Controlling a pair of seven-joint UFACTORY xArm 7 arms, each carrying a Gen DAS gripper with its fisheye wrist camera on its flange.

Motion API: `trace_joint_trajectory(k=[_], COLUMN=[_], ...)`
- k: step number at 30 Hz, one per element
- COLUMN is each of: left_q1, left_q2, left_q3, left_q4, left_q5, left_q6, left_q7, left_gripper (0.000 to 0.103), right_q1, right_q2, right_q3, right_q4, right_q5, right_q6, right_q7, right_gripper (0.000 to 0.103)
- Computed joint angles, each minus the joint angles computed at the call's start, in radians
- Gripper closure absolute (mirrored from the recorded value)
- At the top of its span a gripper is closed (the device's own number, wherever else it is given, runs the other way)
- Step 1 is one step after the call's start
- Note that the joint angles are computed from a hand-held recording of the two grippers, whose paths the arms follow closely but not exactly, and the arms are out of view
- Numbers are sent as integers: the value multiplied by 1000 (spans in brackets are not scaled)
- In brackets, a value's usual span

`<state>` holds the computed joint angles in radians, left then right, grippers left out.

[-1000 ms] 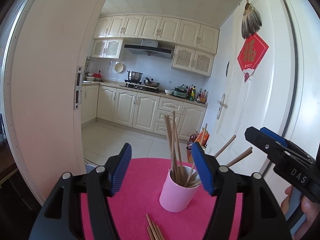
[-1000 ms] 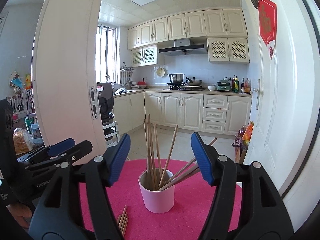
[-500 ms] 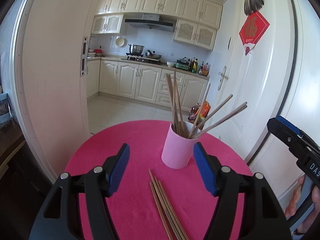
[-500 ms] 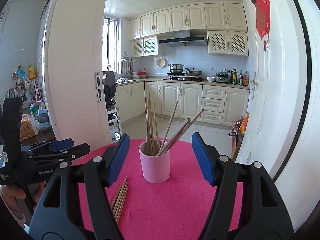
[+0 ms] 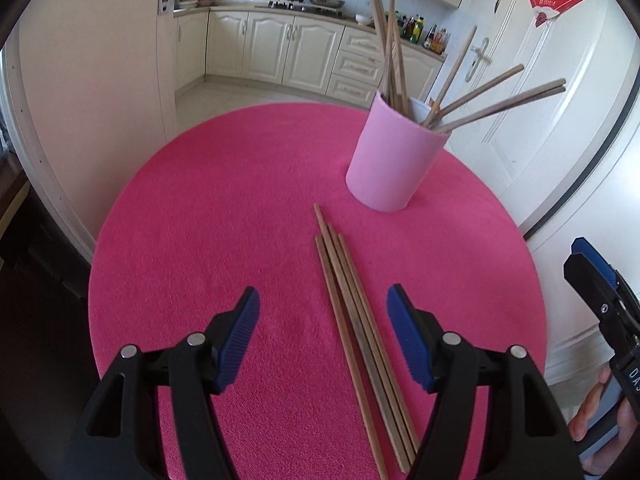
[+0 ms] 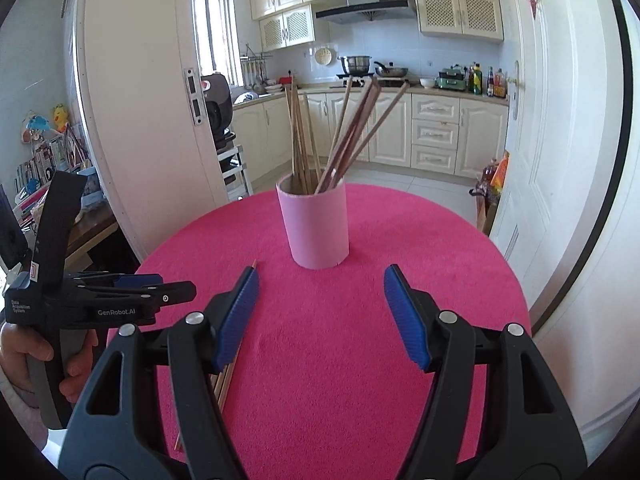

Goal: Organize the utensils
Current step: 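Move both open tools back down to the chopstick pile, then close the left tool on a chopstick while the right tool grasps another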

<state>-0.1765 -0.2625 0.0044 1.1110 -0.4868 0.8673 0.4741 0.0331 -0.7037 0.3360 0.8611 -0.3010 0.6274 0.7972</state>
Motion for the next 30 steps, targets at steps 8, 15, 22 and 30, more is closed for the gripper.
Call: trace_joint_trajectory(k=[8, 15, 22, 30], left_q1=[13, 10, -12, -7], left_q2=[64, 77, 53, 48], left_q3=[-32, -68, -96, -52], left_q4=[24, 13, -27, -15], left_q5=[99, 216, 340, 295], left_q6=[41, 44, -1, 24], left_q7=[-79, -126, -159, -110], left_gripper=[38, 38, 39, 91], right_q1=[63, 94, 110, 195], right_q2=[49, 93, 130, 249], right_q3=[-53, -77, -91, -150], right_q4=[-17, -8, 19, 118], right_q5=[79, 120, 142, 256], right_q6=[15, 22, 44, 129], right_q7=[-27, -50, -70, -189], right_gripper=[39, 39, 39, 39])
